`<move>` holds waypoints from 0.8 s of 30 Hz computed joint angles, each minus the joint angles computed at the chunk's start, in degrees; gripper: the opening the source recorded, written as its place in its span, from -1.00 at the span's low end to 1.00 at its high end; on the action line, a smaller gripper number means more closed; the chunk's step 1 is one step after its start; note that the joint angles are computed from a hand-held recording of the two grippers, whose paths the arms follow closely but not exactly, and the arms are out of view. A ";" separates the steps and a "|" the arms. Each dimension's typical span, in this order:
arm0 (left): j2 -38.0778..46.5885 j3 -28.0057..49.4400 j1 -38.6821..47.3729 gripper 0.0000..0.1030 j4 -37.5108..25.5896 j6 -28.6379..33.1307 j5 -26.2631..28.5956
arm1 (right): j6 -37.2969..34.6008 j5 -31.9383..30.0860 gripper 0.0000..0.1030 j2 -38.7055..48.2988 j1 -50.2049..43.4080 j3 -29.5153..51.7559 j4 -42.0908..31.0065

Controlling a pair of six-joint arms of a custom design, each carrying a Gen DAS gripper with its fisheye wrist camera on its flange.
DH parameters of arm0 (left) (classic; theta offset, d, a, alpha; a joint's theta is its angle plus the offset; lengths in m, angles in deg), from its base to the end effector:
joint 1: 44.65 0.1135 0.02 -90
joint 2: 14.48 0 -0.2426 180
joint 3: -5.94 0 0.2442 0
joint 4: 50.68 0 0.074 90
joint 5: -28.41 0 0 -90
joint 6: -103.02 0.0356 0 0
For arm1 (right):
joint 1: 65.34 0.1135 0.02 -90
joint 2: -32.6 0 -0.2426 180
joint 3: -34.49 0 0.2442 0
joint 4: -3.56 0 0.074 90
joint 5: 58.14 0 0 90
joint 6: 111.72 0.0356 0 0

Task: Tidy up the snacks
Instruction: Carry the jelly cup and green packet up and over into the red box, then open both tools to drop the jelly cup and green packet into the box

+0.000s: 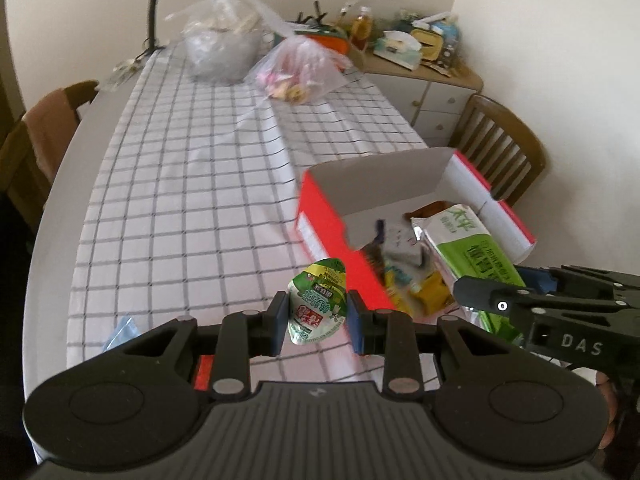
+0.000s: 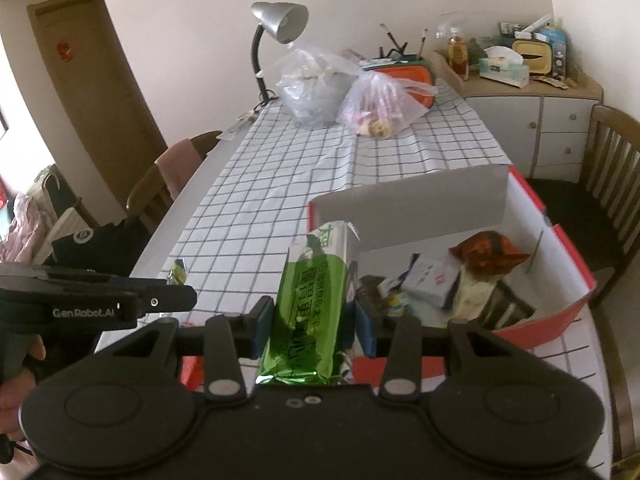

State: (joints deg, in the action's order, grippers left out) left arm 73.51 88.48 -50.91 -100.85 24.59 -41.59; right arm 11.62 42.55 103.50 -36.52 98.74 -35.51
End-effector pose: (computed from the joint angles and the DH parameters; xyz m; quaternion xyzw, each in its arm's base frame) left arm 0.3121 -0.0465 0.2441 0.1965 0.9215 -0.1522 0.2984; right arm 0.2303 0.1192 0.2364 0.0714 0.9201 0.1198 0.3659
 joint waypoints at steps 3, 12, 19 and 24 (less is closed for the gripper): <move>1.92 2.21 -4.14 -0.43 0.24 -2.27 -2.55 | -2.68 -2.92 -0.21 -1.14 -4.67 -1.34 0.33; 9.63 9.75 -14.10 -0.43 1.08 -8.76 -10.04 | -10.93 -12.13 -0.21 -0.40 -18.17 -4.21 3.47; 19.13 19.02 -18.96 -0.43 -0.51 -12.47 -14.23 | -17.42 -18.77 -0.20 5.11 -27.14 -3.60 5.89; 26.77 27.75 -20.46 -0.42 -3.98 -14.86 -16.29 | -21.31 -22.09 -0.20 9.77 -31.28 -2.05 6.51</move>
